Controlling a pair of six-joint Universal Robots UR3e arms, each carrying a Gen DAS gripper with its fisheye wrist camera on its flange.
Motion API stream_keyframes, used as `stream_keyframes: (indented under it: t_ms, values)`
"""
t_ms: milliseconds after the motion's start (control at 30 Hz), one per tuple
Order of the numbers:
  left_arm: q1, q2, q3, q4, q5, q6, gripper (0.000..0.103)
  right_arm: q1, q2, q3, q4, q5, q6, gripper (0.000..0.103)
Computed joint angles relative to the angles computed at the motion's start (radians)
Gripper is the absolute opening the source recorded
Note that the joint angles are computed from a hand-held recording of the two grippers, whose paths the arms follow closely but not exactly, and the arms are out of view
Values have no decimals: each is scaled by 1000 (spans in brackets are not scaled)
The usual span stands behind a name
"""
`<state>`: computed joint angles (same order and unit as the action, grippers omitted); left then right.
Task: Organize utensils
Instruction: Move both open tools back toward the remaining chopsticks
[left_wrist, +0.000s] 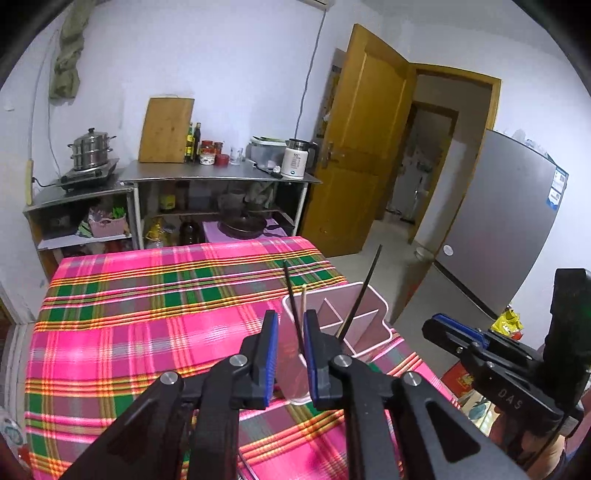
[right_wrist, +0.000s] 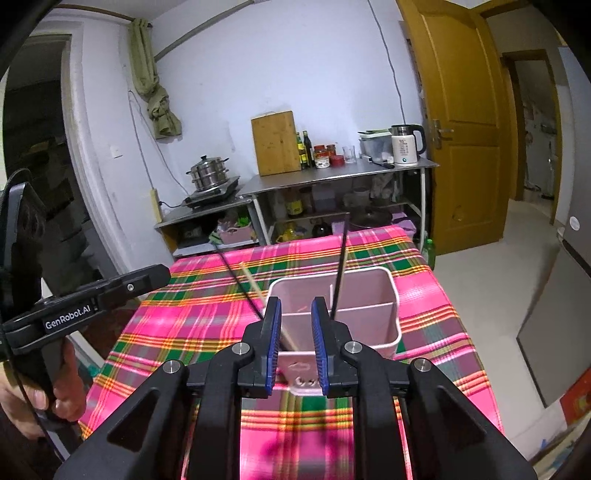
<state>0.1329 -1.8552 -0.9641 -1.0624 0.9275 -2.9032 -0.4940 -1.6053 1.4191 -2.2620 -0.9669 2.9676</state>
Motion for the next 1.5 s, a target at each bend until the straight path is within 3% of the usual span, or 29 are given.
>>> stream_keyframes:
  t_ms: [567,1067,1500]
  values:
    - [187,446,-626,102,-58,149,14,15,-261,313,28,66,-73,17]
    - [275,520,-814,74,-51,228,14,78,-260,397,17,37,-87,17]
    - [299,433,-855,101,-17,232,14,150,-180,407,-17,-14,-80,17]
